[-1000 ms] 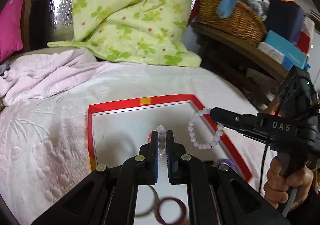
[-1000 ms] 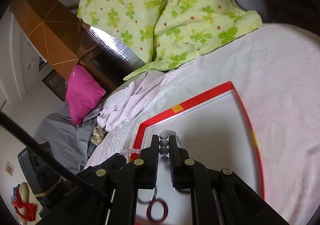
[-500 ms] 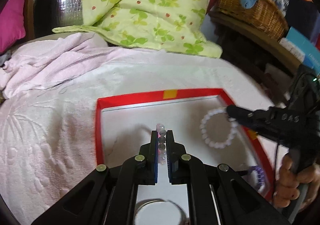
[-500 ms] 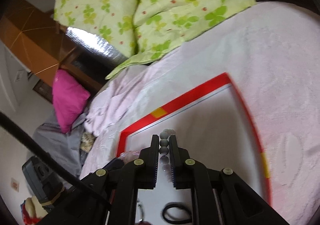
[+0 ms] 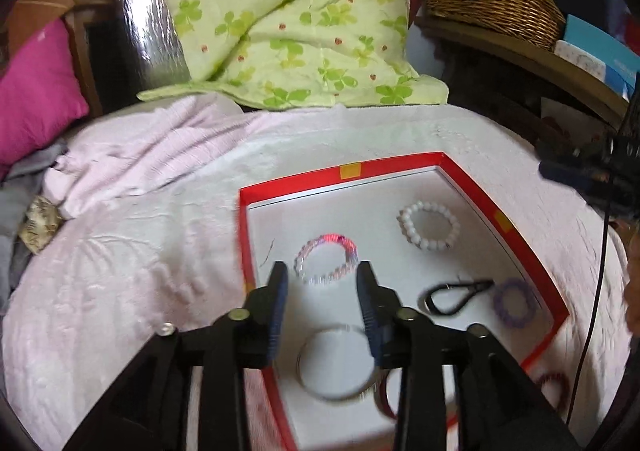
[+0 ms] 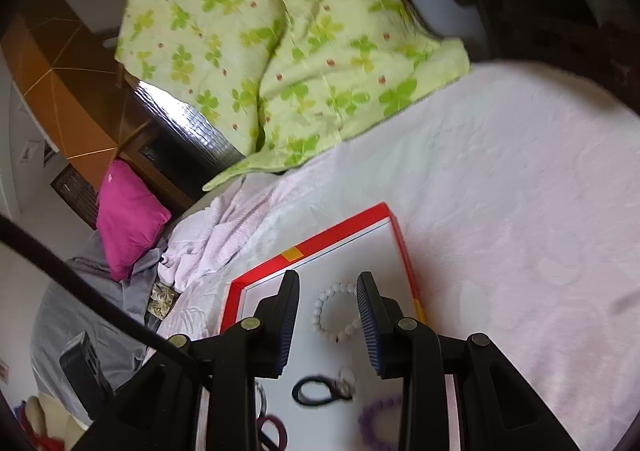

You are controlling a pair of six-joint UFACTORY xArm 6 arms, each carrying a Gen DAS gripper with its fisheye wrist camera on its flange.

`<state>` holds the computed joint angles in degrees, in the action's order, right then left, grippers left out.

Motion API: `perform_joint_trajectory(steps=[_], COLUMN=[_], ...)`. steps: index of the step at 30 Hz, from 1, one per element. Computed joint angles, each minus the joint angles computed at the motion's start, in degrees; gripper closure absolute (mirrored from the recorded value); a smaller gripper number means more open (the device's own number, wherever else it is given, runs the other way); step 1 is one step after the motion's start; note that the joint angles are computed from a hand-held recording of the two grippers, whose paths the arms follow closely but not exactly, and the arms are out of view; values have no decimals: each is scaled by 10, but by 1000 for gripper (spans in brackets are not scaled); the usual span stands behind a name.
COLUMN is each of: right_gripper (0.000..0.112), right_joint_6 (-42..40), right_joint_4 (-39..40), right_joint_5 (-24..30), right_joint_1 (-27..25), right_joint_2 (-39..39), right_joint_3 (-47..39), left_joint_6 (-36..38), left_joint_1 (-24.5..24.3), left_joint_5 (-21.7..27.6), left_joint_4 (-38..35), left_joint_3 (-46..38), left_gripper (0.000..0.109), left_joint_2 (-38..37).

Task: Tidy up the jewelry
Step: 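Withdraw both open tools from the tray toward the remaining bracelets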

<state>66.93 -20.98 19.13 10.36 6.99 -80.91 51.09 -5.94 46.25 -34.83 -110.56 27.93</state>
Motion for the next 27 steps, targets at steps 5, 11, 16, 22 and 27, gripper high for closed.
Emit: perform_joint_trajectory(steps=[5,11,16,22,27], right_gripper=[75,70,70,70,70], right_joint_6=[70,133,184,198,166], right_joint_4=[-100,-149,-159,-125,-95], right_joint_5=[12,41,52,58,53], right_joint_1=[24,61,93,115,119], right_joint_2=[-85,-180,-253,-307,-305], right_joint_3=[73,177,262,321,321], left_joint_6=[78,141,161,190,175], left_joint_1=[15,50,80,84,71], left_joint_5=[-53,-43,-5,-4,-4], left_joint_4=[-50,-95,-93,-94,-73], left_joint_3=[151,304,386,437,439], left_gripper=[69,67,66,66,66], left_joint_2=[-106,-218,-280,-318,-313])
